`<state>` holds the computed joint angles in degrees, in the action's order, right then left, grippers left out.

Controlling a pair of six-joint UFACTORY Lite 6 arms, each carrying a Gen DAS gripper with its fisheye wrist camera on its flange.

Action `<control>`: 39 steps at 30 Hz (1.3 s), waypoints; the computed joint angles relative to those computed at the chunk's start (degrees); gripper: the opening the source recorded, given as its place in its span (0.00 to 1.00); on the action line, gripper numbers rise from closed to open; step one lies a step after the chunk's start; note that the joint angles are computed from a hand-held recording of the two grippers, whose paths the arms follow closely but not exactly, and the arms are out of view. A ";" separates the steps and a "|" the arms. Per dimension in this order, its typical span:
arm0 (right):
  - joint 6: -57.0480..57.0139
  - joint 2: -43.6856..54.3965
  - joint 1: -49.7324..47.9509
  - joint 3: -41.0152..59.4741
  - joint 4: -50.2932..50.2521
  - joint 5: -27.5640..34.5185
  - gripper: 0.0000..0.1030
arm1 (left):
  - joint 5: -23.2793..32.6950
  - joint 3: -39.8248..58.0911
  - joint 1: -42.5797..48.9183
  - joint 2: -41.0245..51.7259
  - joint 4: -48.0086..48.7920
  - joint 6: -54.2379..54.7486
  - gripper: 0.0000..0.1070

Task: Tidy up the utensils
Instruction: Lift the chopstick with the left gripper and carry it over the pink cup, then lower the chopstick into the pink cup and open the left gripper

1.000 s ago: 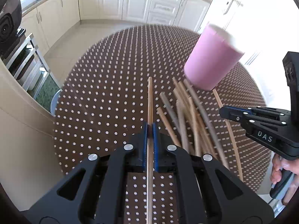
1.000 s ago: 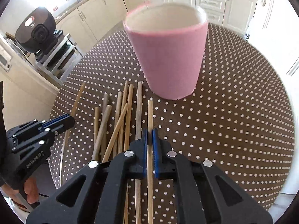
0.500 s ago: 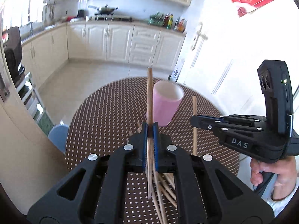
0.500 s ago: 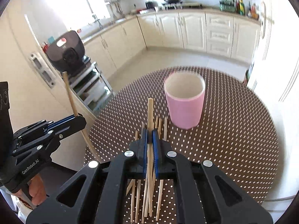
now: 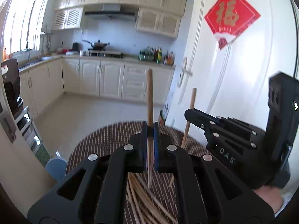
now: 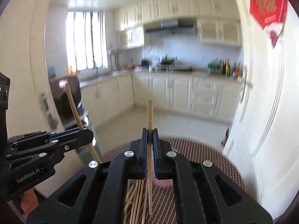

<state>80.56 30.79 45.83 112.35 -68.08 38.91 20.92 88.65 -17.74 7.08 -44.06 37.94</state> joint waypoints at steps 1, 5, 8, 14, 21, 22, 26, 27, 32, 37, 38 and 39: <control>4.43 -0.29 -0.08 -1.27 -4.74 -0.20 0.04 | -1.10 0.62 -0.11 0.43 -0.39 0.24 0.06; 17.26 -1.01 -1.24 -4.38 -18.22 -0.15 0.04 | -4.97 3.25 -0.62 3.35 -10.60 8.52 0.06; 26.02 -0.77 -2.32 -5.81 -26.89 0.75 0.04 | -6.78 6.93 -0.84 6.50 -13.92 10.63 0.06; 32.56 -0.39 -4.06 -7.10 -34.49 2.16 0.04 | -8.96 16.03 -1.10 15.05 -15.90 9.96 0.06; 34.64 2.77 -6.88 -5.14 -36.34 -0.55 0.04 | -9.92 24.51 -2.00 23.39 -10.54 4.23 0.06; 34.34 3.01 -7.02 -4.87 -36.15 -0.68 0.04 | -9.73 25.94 -2.36 24.77 -8.86 3.35 0.06; 35.00 2.89 -7.31 -5.77 -36.11 -1.10 0.04 | -10.77 27.16 -3.29 27.03 -7.77 3.47 0.06; 35.77 2.82 -7.59 -6.46 -36.59 -1.21 0.04 | -10.72 27.15 -3.25 27.43 -9.39 5.14 0.06; 37.16 2.81 -7.81 -8.19 -36.49 -1.98 0.04 | -10.15 26.89 -3.07 29.16 -10.99 7.59 0.06; 39.03 2.10 -7.88 -10.55 -36.55 -2.39 0.04 | -8.68 26.85 -2.57 29.85 -9.71 6.76 0.06; 39.69 1.82 -8.08 -11.12 -36.79 -2.77 0.04 | -8.30 27.08 -2.56 30.15 -8.04 5.15 0.06; 40.23 1.63 -8.07 -11.74 -36.92 -2.88 0.04 | -7.85 27.11 -2.51 30.37 -7.52 4.81 0.06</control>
